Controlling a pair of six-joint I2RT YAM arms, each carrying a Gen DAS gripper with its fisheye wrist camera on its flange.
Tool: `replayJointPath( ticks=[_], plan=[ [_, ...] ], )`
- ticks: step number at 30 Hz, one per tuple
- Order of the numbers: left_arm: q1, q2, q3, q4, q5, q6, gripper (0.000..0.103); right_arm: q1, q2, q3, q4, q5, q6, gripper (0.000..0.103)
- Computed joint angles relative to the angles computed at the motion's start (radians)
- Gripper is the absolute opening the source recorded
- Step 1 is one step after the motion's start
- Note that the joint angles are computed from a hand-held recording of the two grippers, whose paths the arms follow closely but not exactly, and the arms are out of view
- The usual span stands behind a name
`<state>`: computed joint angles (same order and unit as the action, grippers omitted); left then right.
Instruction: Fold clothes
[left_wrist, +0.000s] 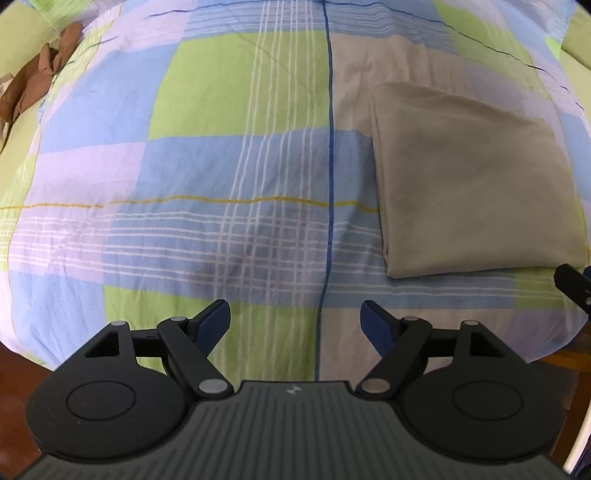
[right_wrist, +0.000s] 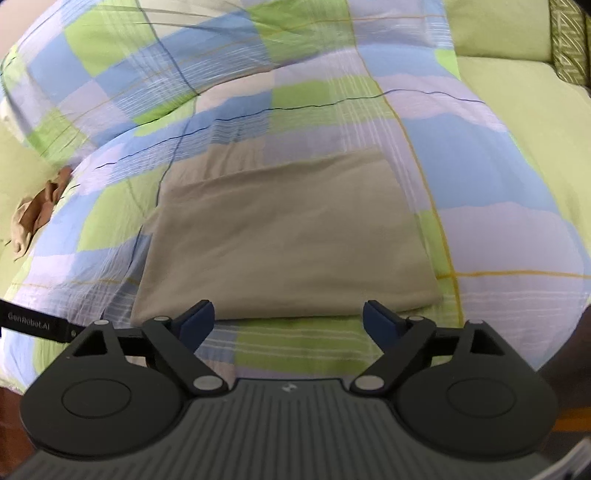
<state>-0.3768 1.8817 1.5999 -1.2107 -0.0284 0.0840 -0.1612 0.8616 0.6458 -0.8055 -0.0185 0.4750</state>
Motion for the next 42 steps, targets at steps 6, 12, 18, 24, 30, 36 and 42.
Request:
replayJointPath(
  ticks=[6,12,18,24,30,36,42],
  plan=[
    [-0.035,0.009,0.025,-0.001,0.006,-0.024,0.080,-0.050,0.027,0.022,0.002,-0.002,-0.035,0.094],
    [-0.092,-0.002,0.008,0.006,-0.001,-0.086,0.080,-0.140,0.020,0.019,-0.013,-0.045,-0.108,0.096],
    [-0.161,-0.034,-0.042,0.026,-0.005,-0.142,0.080,-0.262,-0.012,0.011,-0.053,-0.104,-0.217,0.097],
    [-0.244,-0.057,-0.066,0.040,-0.009,-0.199,0.080,-0.413,-0.028,0.010,-0.090,-0.169,-0.345,0.098],
    [-0.308,-0.053,-0.076,0.054,-0.012,-0.235,0.080,-0.531,-0.037,0.009,-0.116,-0.211,-0.446,0.098],
    [-0.347,-0.053,-0.072,0.064,-0.018,-0.246,0.080,-0.655,-0.034,0.010,-0.132,-0.253,-0.542,0.099],
    [-0.362,-0.044,-0.059,0.072,-0.028,-0.247,0.080,-0.717,-0.027,0.016,-0.128,-0.273,-0.584,0.099]
  ],
)
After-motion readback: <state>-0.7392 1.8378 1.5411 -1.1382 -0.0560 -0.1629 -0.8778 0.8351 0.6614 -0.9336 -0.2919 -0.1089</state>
